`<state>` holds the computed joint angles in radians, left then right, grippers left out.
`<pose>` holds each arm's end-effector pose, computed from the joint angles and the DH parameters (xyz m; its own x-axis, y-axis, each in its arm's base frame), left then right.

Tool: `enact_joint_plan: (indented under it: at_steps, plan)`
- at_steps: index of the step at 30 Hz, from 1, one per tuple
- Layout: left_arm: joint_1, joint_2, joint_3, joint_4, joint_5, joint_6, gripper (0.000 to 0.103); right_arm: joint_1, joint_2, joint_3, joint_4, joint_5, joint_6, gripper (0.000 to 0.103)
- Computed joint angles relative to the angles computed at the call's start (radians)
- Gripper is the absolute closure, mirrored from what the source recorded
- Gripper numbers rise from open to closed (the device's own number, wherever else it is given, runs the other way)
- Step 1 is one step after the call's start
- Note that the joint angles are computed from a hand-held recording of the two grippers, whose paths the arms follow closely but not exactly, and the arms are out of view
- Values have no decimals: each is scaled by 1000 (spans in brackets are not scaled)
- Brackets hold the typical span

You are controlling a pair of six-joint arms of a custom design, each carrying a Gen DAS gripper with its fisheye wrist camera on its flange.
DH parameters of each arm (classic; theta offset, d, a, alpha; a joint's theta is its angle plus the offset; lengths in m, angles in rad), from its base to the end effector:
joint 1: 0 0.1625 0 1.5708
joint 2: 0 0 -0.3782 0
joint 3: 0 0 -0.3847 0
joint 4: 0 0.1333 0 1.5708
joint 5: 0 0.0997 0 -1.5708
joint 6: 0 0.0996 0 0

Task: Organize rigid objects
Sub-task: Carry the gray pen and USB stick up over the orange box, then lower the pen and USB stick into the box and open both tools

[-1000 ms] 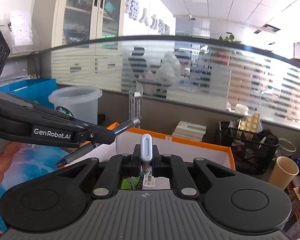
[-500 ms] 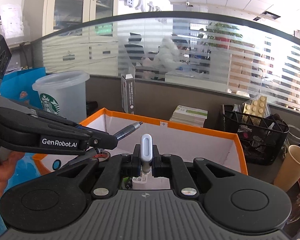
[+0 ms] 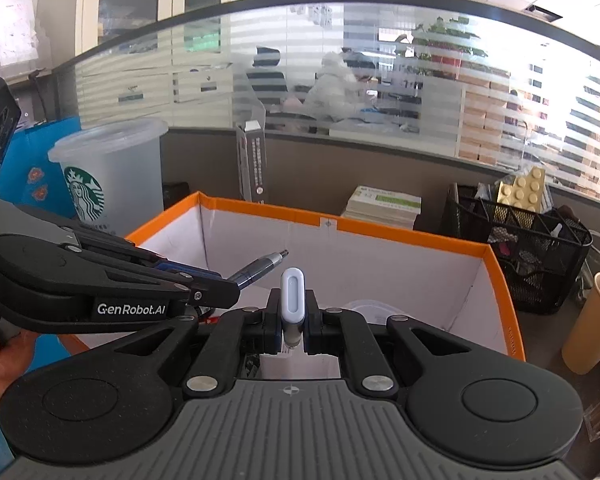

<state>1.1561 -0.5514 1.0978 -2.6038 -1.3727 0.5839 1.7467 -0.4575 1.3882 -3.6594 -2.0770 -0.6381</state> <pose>-0.1762 -0.7797 0.1210 -0.5833 0.7053 -0.4029 0.8123 0.5036 -0.2942 0.2042 -0.6634 0.0774 -0.7123 -0.0070 0.7019 -0.6156 0.4866 -0.6198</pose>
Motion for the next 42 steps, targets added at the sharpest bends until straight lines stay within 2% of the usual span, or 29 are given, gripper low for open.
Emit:
enact_joint_plan:
  at_steps: [9,19,25,30,42]
  plan:
    - [0,9,2,6,20,9,96,-1,15,-17,12,-17,-17,94]
    - [1,11,8,-5,37,5,96,9,44,-36,-28,-39,-93,94]
    - [2,9,15,-1,49,-2,95,5,47,-37,-23,-45,-80,94]
    - [1,-1,37,-21,62,-8,95,3,47,-26,-47,-46,-71,85]
    - [-14,-80,151,-99,65,-3,86,36,20,35,-128,-69,-89,77]
